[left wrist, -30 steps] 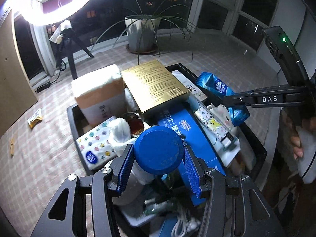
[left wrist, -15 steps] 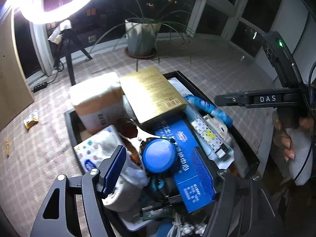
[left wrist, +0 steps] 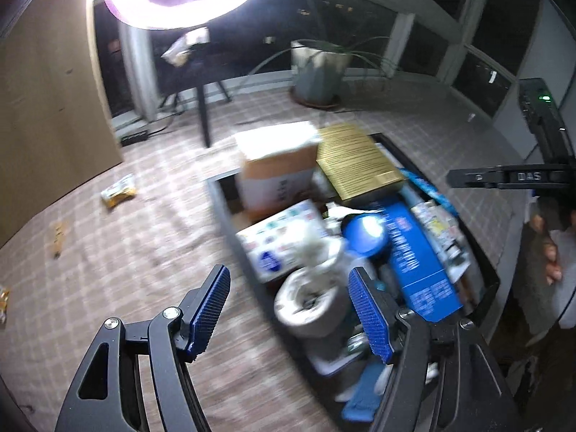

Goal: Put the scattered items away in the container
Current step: 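Move the left tool to the wooden clothespin while the right moves to the coffee-mate sachet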

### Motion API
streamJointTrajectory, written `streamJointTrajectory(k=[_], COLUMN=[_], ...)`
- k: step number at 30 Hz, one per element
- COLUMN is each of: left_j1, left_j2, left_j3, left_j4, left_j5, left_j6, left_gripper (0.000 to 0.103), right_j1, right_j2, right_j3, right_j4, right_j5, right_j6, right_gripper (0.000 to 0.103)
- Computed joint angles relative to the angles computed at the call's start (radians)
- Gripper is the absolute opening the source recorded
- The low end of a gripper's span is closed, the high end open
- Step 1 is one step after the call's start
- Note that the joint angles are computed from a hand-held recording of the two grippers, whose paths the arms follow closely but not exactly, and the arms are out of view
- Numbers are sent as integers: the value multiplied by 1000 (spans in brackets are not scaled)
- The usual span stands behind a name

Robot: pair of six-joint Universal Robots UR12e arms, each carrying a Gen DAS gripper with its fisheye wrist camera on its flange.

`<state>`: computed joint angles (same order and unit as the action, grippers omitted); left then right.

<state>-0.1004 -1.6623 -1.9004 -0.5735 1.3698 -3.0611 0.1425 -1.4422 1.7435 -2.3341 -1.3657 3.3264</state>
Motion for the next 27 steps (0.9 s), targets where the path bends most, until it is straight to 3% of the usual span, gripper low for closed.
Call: streamJointTrajectory(k=[7,15,18,22,27], left_j1=[83,190,223,255,298], left_j2=[39,64,60,39,-14], left_j3=[-44,-76,-72,-53,-3], left_j4=[-23,-36,-40,-39,-57], left_j5=[37,72,82,107,110], left_j6=[-20,-24,-21,-24,-37], left_gripper=[72,72,72,72,72], right_j1=[82,160,186,225,255], right_j2=[36,115,149,217,324], right_j3=[-57,-160,-208,-295,-434], right_j4=[2,9,20,47,127], right_j5=[-49,-42,-38,-44,-11], right_j6=[-39,-48,-61,-75,-71], right_gripper=[56,56,56,66,66])
